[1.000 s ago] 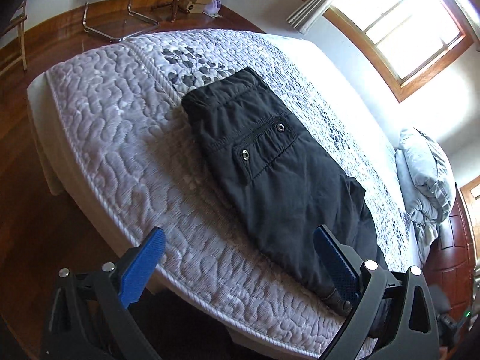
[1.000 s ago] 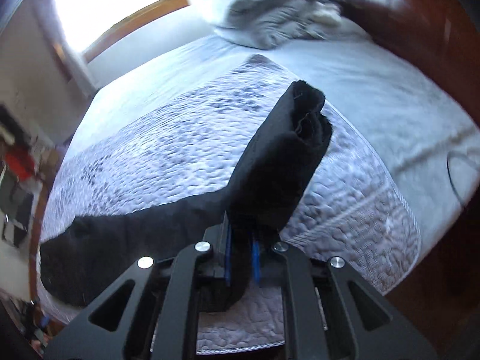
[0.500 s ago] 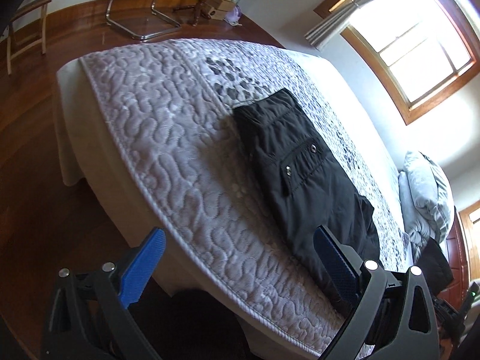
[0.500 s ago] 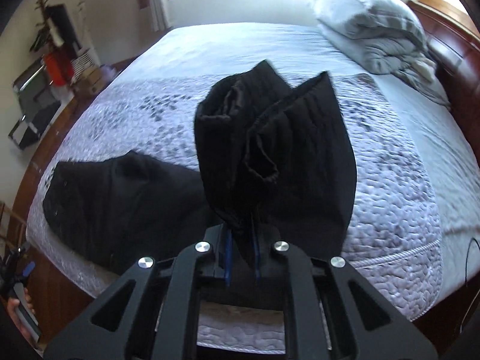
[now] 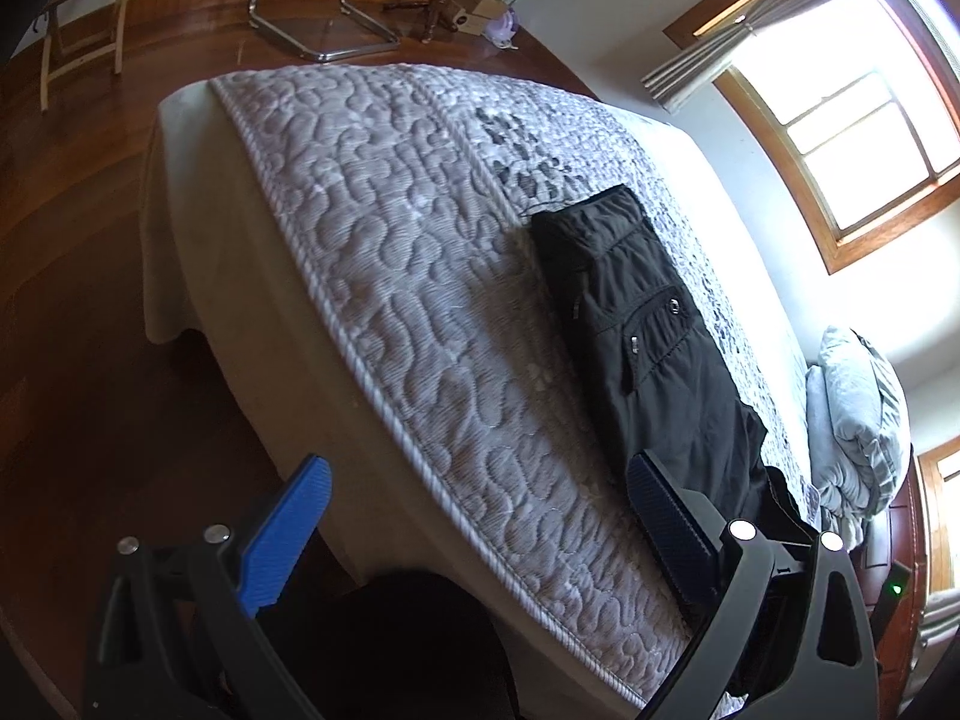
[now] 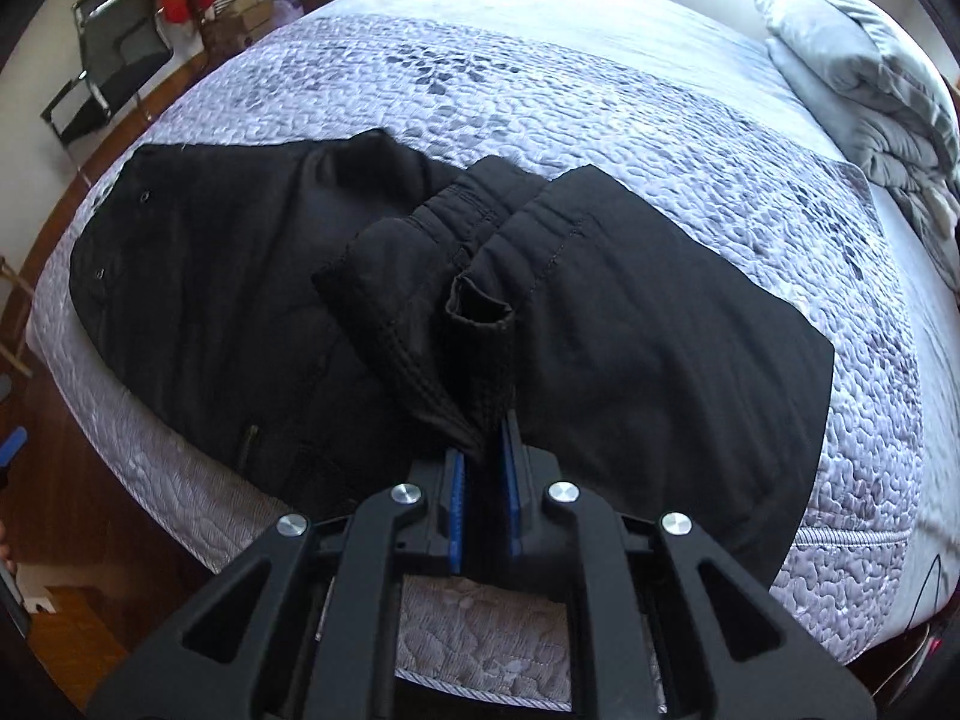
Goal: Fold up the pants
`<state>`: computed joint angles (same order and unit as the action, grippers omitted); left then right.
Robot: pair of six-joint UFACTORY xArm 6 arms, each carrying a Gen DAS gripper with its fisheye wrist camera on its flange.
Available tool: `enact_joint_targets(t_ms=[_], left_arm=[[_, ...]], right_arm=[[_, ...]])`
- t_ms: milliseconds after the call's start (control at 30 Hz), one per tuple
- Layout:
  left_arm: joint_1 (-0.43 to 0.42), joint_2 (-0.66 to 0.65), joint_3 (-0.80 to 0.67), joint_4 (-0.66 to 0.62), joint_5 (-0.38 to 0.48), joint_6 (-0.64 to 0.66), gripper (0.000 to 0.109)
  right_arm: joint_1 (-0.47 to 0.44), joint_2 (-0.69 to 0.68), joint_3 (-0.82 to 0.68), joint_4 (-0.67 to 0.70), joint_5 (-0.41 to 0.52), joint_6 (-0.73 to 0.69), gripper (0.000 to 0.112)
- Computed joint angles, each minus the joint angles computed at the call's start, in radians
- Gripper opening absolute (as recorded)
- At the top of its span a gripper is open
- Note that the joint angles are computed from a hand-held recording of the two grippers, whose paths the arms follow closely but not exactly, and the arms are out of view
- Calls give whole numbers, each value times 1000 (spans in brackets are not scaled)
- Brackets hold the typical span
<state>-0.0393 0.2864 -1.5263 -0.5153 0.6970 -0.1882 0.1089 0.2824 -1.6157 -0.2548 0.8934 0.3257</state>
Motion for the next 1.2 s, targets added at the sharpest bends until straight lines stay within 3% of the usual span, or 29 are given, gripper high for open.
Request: enact_joint_targets(t_ms=[500,600,667,733,933,1200], left_arm=[[-2,3,2,-13,7,1,99],[-5,3,-5,-11,9,2,99],[-8,3,-11,-10,8,4,99],[-12,5,-20,-4,13,3,99],[-24,16,-47,22,36,-4,99],[-54,35,-89,33,62,-6,99]], right_arm=[[18,32,12,35,4,-69,12],[3,45,16,131,2,-115,25],[-8,40,26,232,0,-177,55],[-24,5,69,374,-25,-262,66],[-115,-184,261,601,-121,-354,69],[-306,-358,451,498,-223,-144,76]])
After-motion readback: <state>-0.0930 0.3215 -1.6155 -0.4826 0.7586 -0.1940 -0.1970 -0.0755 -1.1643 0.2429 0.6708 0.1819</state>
